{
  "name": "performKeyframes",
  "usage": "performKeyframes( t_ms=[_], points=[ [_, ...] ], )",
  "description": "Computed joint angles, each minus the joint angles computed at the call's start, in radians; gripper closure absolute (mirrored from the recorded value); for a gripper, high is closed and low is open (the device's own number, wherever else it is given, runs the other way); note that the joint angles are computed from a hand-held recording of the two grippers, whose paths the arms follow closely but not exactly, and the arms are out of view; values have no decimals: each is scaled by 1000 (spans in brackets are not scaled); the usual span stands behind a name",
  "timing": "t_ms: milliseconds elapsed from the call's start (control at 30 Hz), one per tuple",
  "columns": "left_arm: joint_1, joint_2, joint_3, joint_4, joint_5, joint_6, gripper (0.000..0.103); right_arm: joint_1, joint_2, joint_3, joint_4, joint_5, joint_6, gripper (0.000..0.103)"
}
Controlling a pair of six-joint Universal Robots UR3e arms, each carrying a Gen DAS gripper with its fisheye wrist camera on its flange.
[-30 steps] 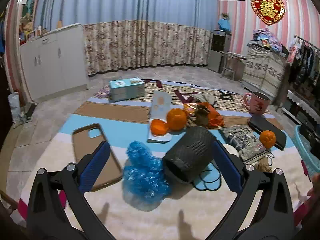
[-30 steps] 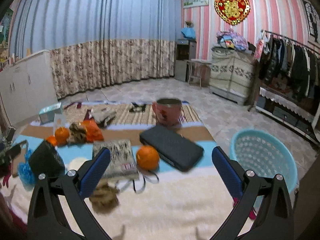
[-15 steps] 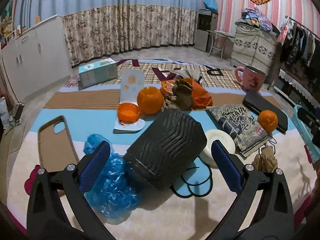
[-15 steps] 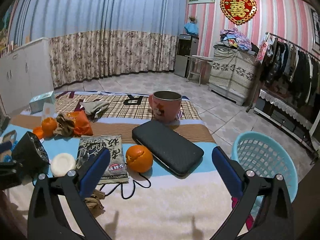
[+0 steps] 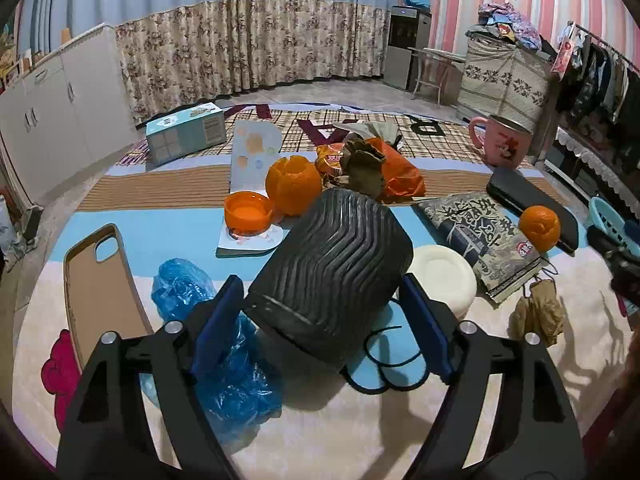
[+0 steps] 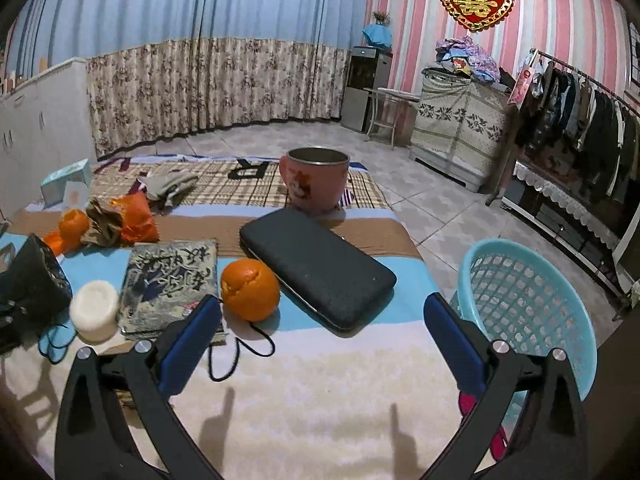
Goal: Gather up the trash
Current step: 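Grasp the black ribbed container with the left tool while the right tool grasps an orange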
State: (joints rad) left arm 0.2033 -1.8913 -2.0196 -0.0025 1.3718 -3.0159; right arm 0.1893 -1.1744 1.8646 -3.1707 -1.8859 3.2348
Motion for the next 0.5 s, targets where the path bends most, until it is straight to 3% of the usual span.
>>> performKeyframes(
  t_ms=[367,500],
  points=[
    [-22,15,13,44,48,13,37,11,135,-182,113,48,6,5],
    [-13,4,48,19,32,10,37,12,173,-262,173,58,-1,15]
  ],
)
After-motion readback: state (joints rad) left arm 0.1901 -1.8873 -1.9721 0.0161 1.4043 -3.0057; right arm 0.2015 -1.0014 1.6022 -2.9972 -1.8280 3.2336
